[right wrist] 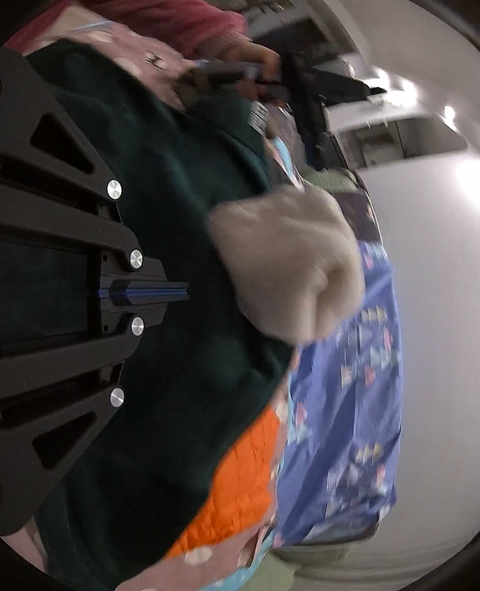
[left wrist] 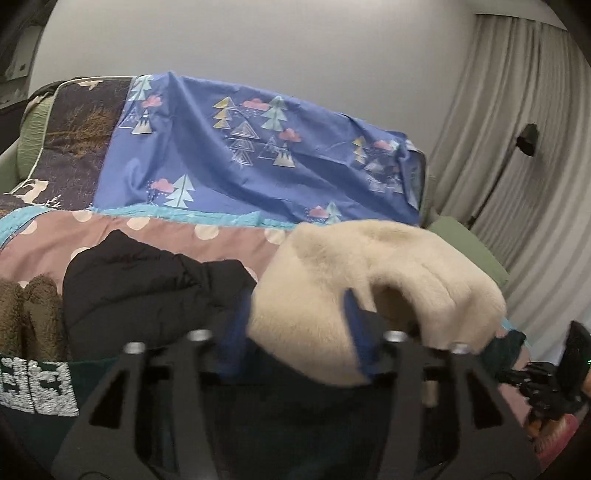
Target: Fold large clothes
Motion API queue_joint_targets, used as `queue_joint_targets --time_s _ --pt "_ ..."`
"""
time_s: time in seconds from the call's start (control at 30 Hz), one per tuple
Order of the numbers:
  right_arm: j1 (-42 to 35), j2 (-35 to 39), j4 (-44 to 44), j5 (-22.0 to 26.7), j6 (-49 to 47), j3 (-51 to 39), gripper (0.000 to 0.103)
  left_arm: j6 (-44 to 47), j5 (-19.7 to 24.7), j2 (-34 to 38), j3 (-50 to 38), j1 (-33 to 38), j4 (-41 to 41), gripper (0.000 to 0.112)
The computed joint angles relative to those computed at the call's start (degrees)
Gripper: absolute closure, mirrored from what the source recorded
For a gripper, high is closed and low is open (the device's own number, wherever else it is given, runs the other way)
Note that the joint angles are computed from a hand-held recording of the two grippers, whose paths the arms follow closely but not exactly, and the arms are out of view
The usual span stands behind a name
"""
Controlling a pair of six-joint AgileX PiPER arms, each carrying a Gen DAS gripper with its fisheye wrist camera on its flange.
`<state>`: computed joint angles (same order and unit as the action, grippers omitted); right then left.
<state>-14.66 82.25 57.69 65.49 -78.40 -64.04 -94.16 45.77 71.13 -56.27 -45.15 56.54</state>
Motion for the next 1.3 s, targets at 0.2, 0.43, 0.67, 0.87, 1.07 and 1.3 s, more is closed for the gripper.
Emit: queue_joint_targets --time_s 0.2,0.43,0.67,0.87,1.07,1.3 --pt "18.3 6.1 -7.8 -10.7 20.5 -18.2 0.03 8.5 -3.5 12.6 -12.6 9.6 -7.3 0.029" --pt "27.9 14.8 -16.8 -16.3 30.8 -26.7 0.094 27.8 -9.8 23.4 -20.0 18.4 -28.2 0.1" --pt "7.4 4.3 7.9 -8.4 -3.5 -2.8 0.094 7.9 -6.3 5.5 1.8 5.4 -5.9 0.1" --pt "-0.2 3.1 0.0 -15.5 -3.1 7.3 0.095 -9.8 2.7 -5.8 14.8 -11.9 0.4 0.098" --pt "-4.7 -0.3 3.9 -3.3 -3.1 5.6 0.071 -18.2 18.4 -8.4 13.8 -28.3 8.7 0.05" --pt "10.3 -4.4 3.0 -11.3 -1.7 5.4 0.031 -1.1 8.5 2.9 -0.3 -14.6 7.2 0.031"
